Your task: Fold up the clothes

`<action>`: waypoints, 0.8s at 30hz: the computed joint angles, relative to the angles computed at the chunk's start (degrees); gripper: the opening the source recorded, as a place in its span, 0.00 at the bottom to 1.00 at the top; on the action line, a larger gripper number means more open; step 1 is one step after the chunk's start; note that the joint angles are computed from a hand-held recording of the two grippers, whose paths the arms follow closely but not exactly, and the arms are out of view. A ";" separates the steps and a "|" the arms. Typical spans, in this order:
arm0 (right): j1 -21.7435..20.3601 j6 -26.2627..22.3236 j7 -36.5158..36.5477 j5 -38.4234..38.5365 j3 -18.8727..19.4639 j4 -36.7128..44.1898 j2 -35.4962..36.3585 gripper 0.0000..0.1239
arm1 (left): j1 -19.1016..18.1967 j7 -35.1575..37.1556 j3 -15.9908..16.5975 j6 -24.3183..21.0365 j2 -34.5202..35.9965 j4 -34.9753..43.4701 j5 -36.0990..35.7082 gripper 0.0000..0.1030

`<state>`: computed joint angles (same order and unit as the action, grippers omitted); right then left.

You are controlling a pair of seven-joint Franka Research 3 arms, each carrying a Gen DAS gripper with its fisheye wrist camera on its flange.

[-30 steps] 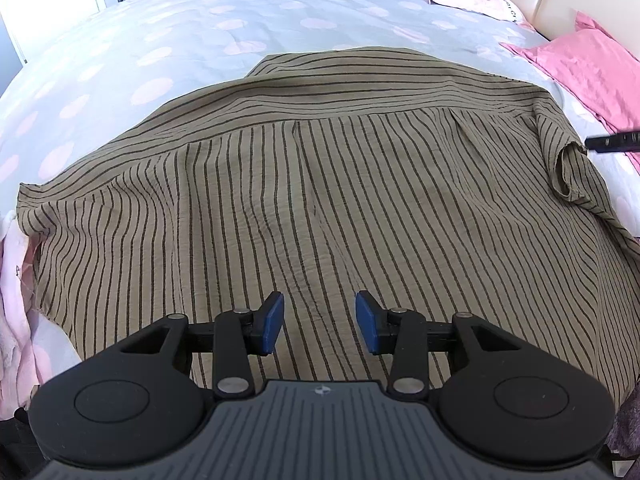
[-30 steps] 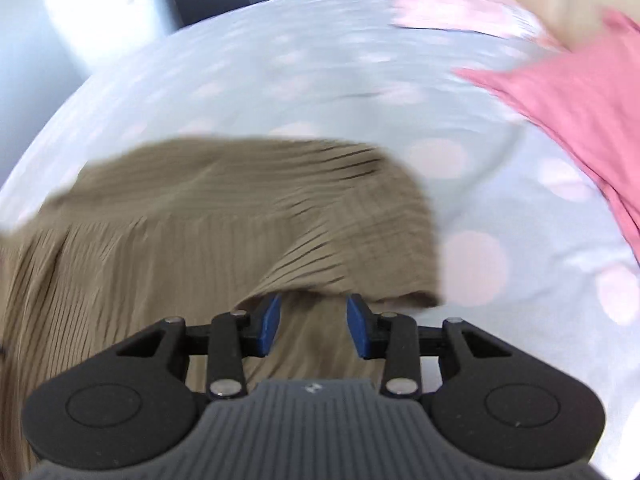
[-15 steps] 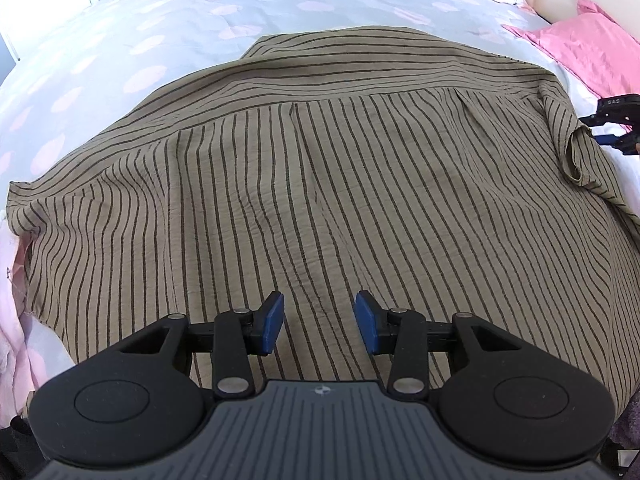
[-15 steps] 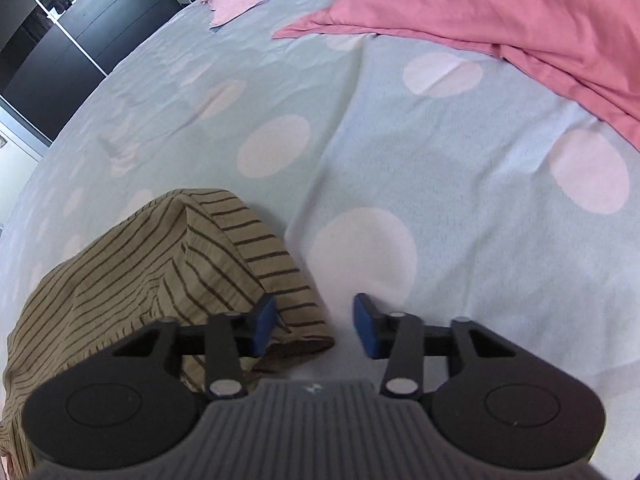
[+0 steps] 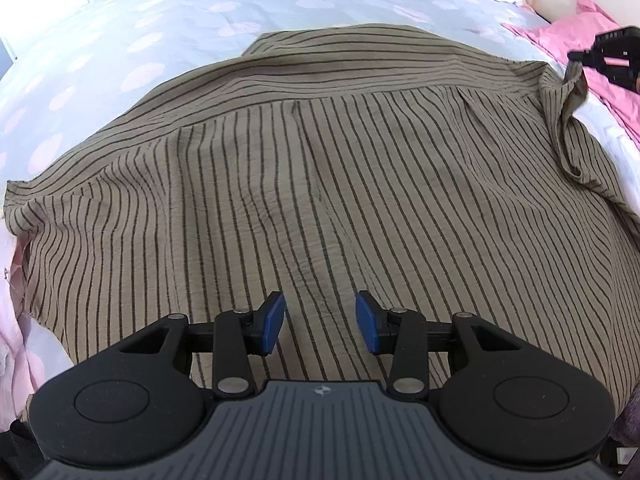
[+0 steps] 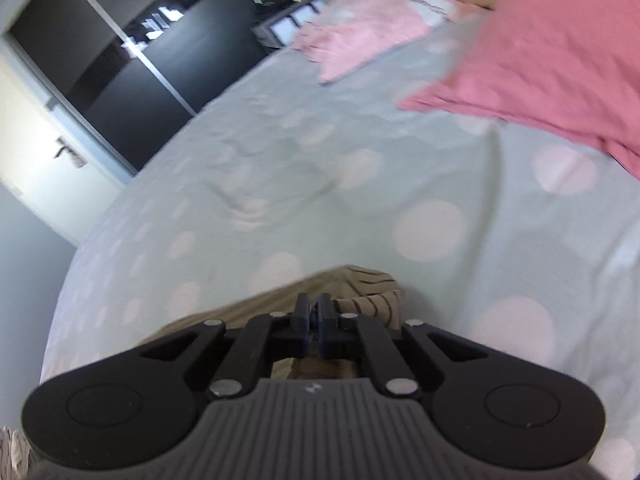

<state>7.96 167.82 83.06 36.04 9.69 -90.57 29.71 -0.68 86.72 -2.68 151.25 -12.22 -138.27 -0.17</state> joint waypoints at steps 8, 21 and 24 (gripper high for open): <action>5.15 -3.17 1.50 -6.63 -1.73 10.30 6.77 0.03 | -0.63 1.77 0.65 1.04 -0.29 0.20 -2.54 0.36; 7.14 -7.61 3.52 -13.86 -4.58 10.35 6.91 0.25 | -0.22 2.72 0.59 -0.09 0.08 0.87 -2.87 0.37; 8.52 -10.74 2.08 -18.27 -6.14 7.41 4.58 0.25 | -0.39 3.54 0.61 -0.23 -0.02 0.76 -3.20 0.37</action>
<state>16.47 157.08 85.14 17.77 3.54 -83.16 34.29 -1.07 90.26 -2.07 151.01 -12.24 -137.51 -3.37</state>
